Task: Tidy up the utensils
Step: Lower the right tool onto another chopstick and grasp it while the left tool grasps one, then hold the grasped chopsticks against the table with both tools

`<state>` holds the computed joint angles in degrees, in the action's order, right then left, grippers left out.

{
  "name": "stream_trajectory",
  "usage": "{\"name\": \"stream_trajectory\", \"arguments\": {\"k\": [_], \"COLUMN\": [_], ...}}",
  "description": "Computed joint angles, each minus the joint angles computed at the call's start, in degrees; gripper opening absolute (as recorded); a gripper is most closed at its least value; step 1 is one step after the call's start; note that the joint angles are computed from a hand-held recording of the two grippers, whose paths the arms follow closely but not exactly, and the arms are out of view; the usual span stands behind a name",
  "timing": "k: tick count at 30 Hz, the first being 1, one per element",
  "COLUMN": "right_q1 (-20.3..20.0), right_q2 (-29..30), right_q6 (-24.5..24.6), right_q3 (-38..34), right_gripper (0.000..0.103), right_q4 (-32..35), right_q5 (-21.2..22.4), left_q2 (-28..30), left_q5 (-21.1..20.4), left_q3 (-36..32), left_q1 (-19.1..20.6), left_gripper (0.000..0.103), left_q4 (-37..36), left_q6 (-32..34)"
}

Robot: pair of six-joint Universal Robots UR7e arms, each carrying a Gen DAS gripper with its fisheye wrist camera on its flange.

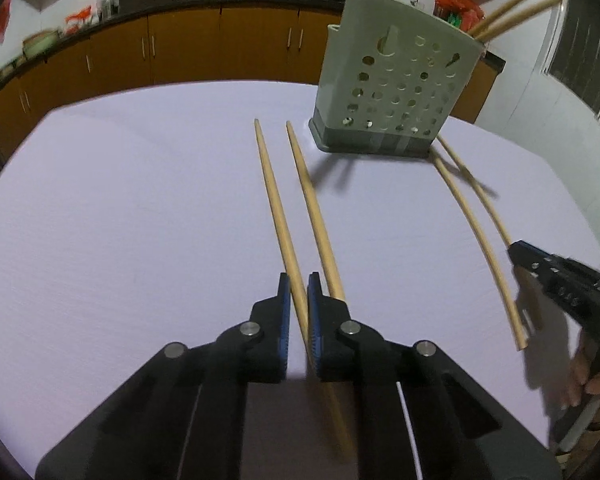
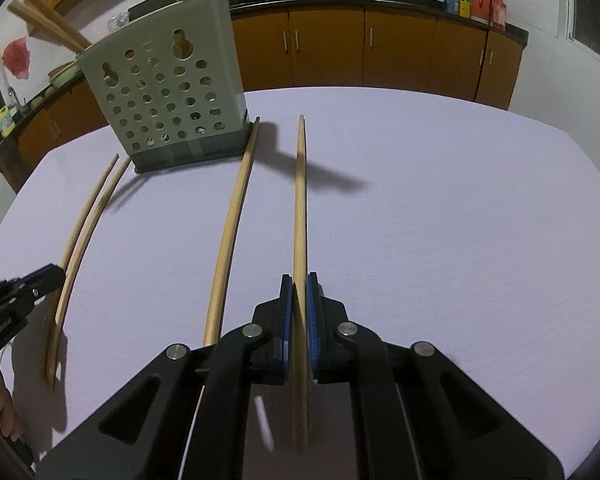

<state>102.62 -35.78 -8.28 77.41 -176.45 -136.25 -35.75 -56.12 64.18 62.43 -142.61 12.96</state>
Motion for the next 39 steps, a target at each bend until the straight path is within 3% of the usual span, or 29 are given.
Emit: {"name": "stream_trajectory", "arguments": {"k": [10,39], "right_q1": [-0.4,-1.0], "right_q2": [0.7,0.3], "right_q6": [-2.8,-2.3], "right_q3": [-1.2,-1.4], "right_gripper": [0.008,0.009], "right_q4": [-1.9,-2.4], "right_q5": [-1.6,-1.7], "left_q2": [2.0,2.8], "left_q5": [3.6,2.0], "left_q3": [-5.4,-7.2], "left_q1": [1.5,2.0], "left_gripper": [0.008,0.009], "left_q4": [0.0,1.0], "left_q6": [-0.4,-1.7]}}
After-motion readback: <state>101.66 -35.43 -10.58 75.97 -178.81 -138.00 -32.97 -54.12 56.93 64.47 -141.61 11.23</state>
